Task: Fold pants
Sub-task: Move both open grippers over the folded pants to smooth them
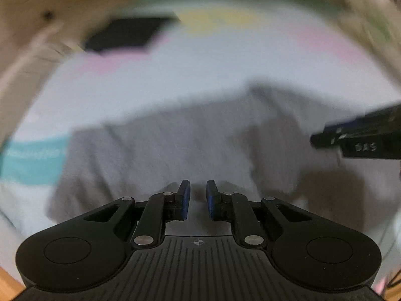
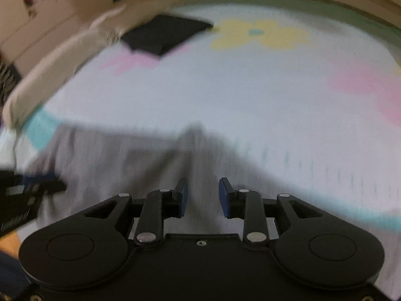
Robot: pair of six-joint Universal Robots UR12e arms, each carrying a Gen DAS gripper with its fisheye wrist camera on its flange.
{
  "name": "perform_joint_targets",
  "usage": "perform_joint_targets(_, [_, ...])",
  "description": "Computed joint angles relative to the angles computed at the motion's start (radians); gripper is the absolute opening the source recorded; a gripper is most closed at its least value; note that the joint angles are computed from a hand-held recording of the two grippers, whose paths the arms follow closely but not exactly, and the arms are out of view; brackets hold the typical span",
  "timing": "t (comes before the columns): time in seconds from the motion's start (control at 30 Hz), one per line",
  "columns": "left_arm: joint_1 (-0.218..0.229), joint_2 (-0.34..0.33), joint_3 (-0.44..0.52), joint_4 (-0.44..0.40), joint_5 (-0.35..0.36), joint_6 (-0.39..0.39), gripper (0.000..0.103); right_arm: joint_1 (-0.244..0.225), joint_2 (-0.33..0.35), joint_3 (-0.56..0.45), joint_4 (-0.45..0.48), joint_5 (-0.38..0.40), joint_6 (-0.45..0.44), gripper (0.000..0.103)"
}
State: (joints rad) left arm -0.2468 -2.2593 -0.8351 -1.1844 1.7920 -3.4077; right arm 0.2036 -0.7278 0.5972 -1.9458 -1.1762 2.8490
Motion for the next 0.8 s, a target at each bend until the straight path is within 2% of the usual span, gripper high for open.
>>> perform_joint_targets(0.03, [0.004, -0.003, 0.005, -0.062, -0.038, 0.002, 0.014, -0.001, -0.025, 0.047, -0.001, -0.014, -0.023, 0.04])
perform_joint_targets(0.07, [0.001, -0.001, 0.007, -0.083, -0.034, -0.005, 0.014, -0.001, -0.056, 0.106, -0.01, -0.031, -0.047, 0.04])
perform_joint_targets(0.13, [-0.006, 0.005, 0.002, -0.079, -0.022, 0.056, 0.014, -0.001, -0.102, 0.195, -0.009, -0.058, -0.1, 0.04])
perform_joint_targets(0.2, [0.003, 0.002, 0.017, -0.105, -0.057, 0.024, 0.014, -0.003, -0.153, 0.285, -0.072, -0.068, -0.182, 0.04])
perform_joint_targets(0.23, [0.011, -0.003, 0.032, -0.122, -0.083, 0.0, 0.013, -0.001, -0.156, 0.28, -0.047, -0.078, -0.231, 0.04])
perform_joint_targets(0.3, [0.027, -0.005, 0.041, -0.133, -0.129, -0.041, 0.013, -0.004, -0.142, 0.231, 0.022, -0.061, -0.265, 0.036])
perform_joint_targets(0.4, [0.036, -0.005, 0.041, -0.134, -0.152, -0.072, 0.014, -0.012, -0.122, 0.204, -0.066, -0.022, -0.154, 0.036])
perform_joint_targets(0.43, [0.034, -0.007, 0.044, -0.137, -0.144, -0.061, 0.014, -0.013, -0.11, 0.189, -0.086, -0.015, -0.119, 0.036])
perform_joint_targets(0.53, [0.024, -0.005, 0.034, -0.13, -0.103, -0.002, 0.014, -0.007, -0.035, 0.066, -0.068, 0.01, -0.049, 0.036])
perform_joint_targets(0.63, [0.013, -0.009, 0.034, -0.122, -0.075, 0.042, 0.014, 0.009, 0.039, -0.047, -0.054, -0.048, 0.001, 0.035])
perform_joint_targets(0.73, [0.008, -0.007, 0.027, -0.111, -0.067, 0.08, 0.014, 0.03, 0.149, -0.228, 0.026, -0.208, 0.065, 0.032])
perform_joint_targets(0.77, [0.007, -0.006, 0.026, -0.109, -0.068, 0.091, 0.014, 0.034, 0.17, -0.262, 0.04, -0.246, 0.078, 0.033])
perform_joint_targets(0.8, [0.009, -0.003, 0.022, -0.104, -0.076, 0.096, 0.013, 0.032, 0.182, -0.279, 0.035, -0.252, 0.098, 0.03])
